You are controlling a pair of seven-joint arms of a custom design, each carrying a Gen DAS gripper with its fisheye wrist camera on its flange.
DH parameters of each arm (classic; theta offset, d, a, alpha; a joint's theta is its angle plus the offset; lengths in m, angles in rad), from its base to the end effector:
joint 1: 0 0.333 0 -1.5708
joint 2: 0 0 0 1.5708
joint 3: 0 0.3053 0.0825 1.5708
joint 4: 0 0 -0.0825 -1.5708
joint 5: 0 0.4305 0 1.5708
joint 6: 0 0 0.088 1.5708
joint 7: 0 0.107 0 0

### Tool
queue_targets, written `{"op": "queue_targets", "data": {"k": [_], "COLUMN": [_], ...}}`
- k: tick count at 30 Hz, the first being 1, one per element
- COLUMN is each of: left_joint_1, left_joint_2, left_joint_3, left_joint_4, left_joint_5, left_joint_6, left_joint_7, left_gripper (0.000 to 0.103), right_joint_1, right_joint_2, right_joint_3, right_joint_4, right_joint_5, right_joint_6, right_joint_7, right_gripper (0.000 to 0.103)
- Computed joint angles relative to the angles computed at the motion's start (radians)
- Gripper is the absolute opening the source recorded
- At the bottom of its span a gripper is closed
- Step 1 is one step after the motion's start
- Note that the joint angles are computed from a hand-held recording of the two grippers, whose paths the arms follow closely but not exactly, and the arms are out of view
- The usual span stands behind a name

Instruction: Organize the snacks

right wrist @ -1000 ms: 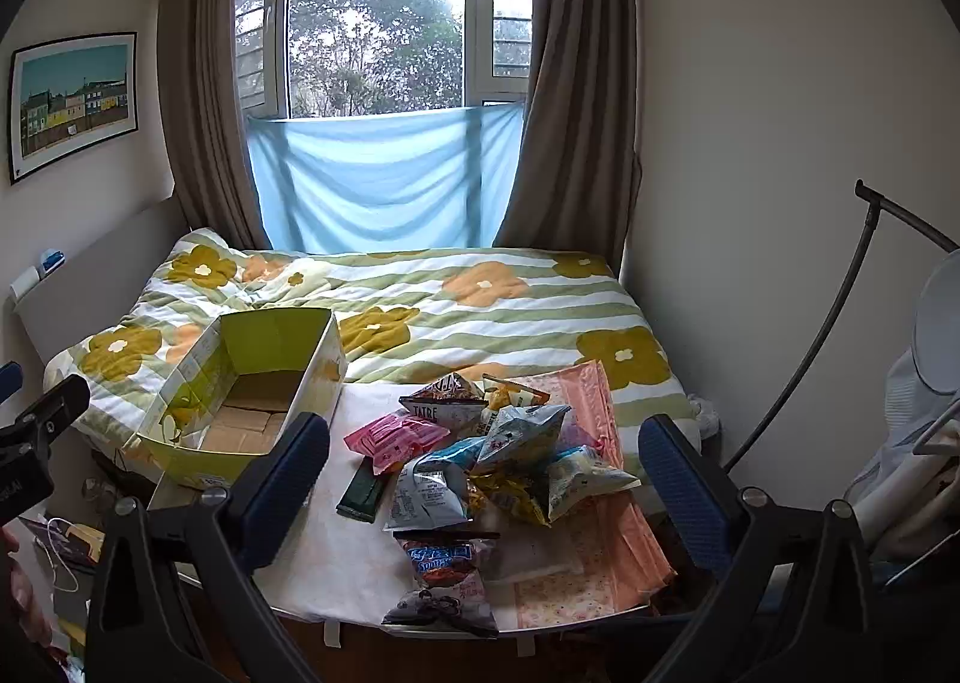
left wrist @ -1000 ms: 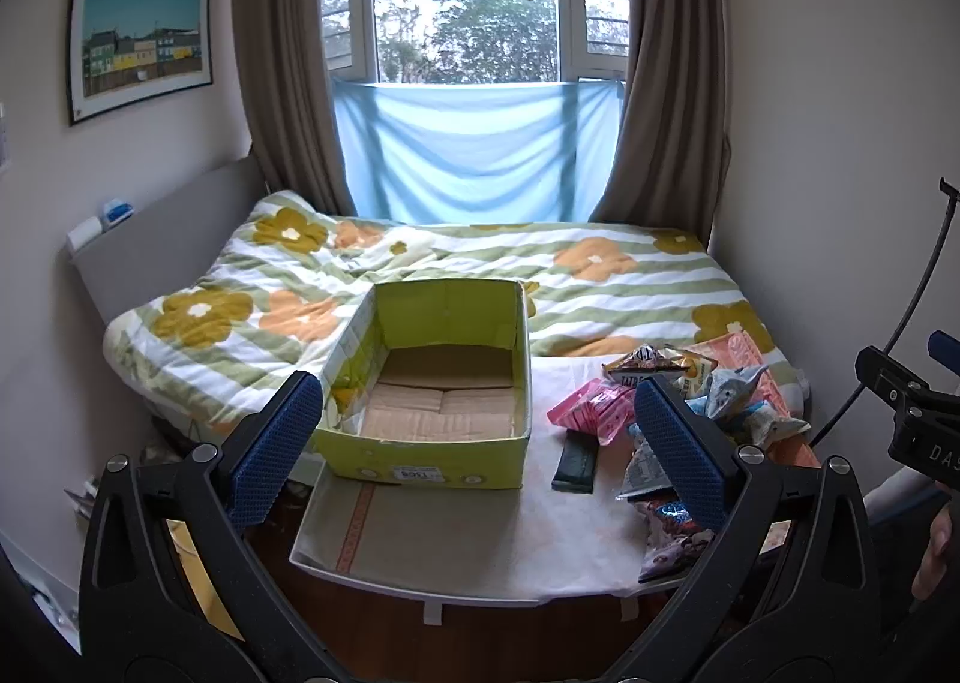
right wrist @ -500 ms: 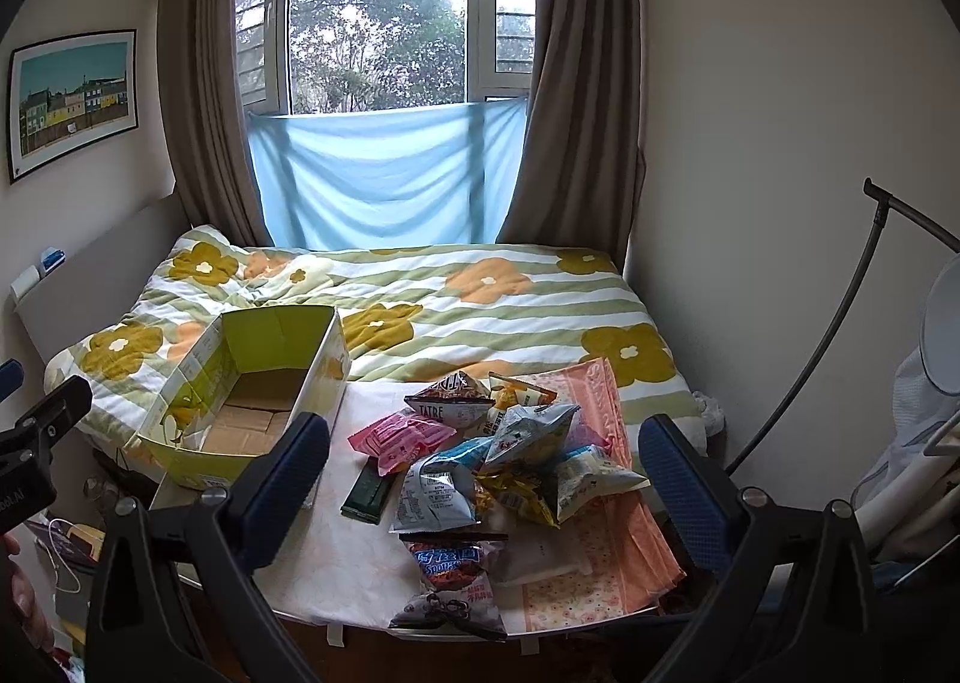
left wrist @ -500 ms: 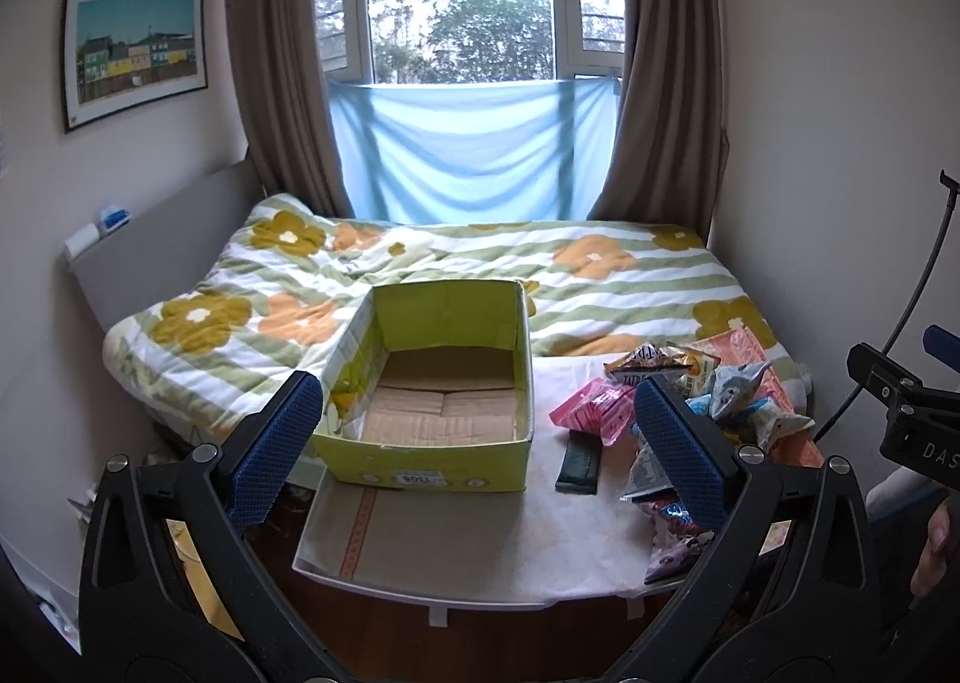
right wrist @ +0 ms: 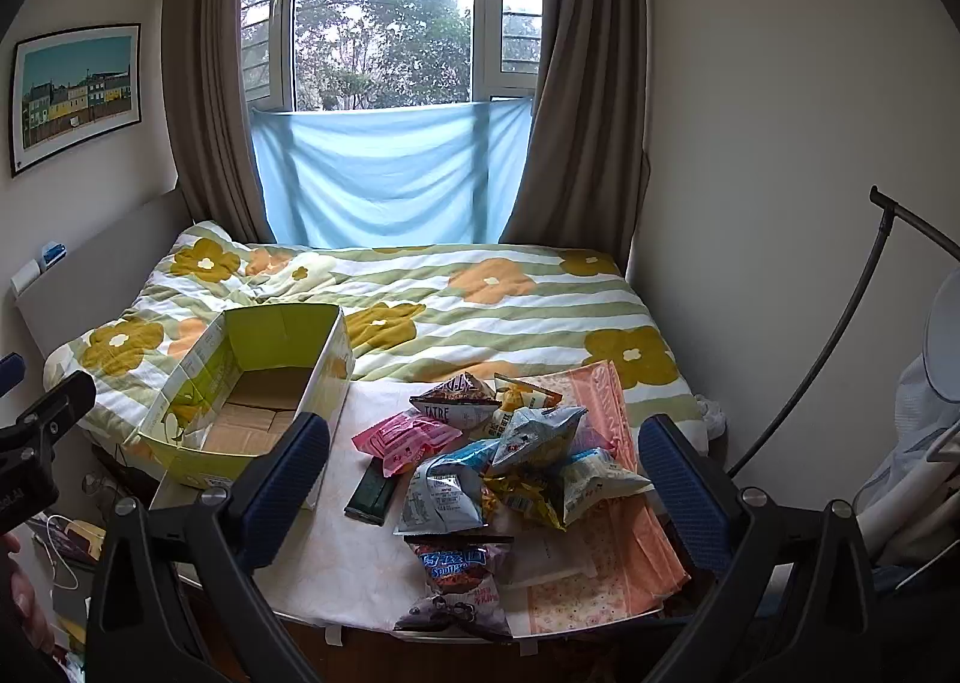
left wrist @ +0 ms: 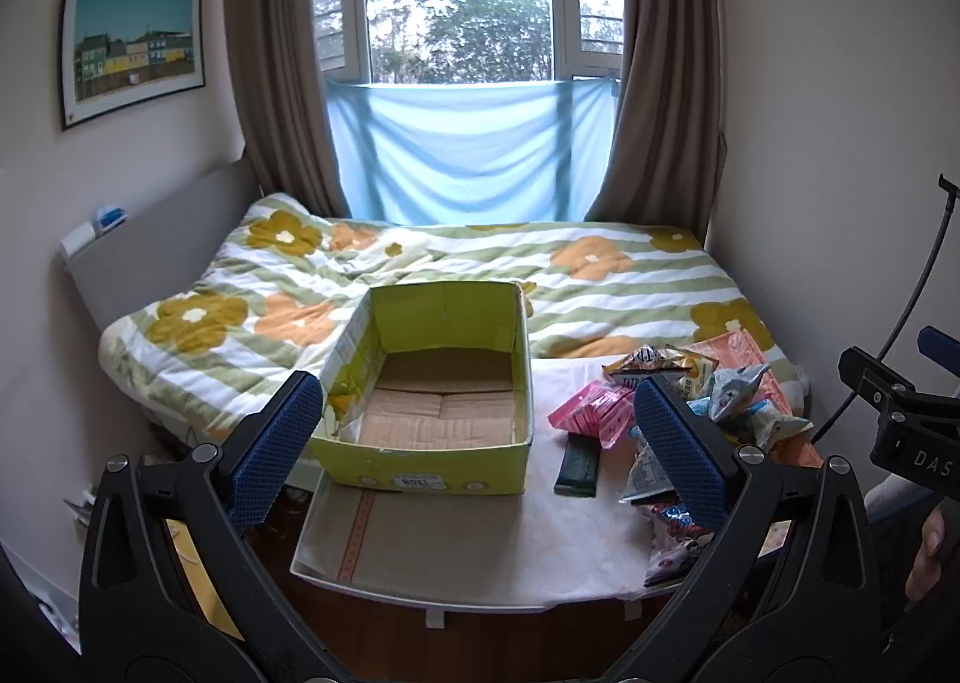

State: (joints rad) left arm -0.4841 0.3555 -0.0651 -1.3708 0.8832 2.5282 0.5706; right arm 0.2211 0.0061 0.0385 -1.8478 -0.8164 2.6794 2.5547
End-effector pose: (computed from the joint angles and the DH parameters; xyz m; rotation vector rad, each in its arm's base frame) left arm 0.6479 -0.3954 0.5911 -1.5280 1.6275 -0.9061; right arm 0.6286 0.1903 0.5795 -1.5221 1.7457 -0.9504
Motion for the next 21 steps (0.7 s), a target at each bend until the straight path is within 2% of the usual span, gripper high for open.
{"op": "queue_targets", "data": {"k": [21], "left_joint_1": [0.002], "left_joint_2": [-0.005], "left_joint_3": [0.001], "left_joint_4": [-0.008], "left_joint_5": [-0.001], "left_joint_6": [0.006], "left_joint_7": [-0.001], "left_gripper": [0.103], "right_joint_1": [0.008], "right_joint_2": [0.01], "right_joint_3": [-0.001], "right_joint_4": [0.008], "right_joint_5": [-0.001], "right_joint_6": [-0.003], "right_joint_7": [0.001], "right_gripper": [0.103]}}
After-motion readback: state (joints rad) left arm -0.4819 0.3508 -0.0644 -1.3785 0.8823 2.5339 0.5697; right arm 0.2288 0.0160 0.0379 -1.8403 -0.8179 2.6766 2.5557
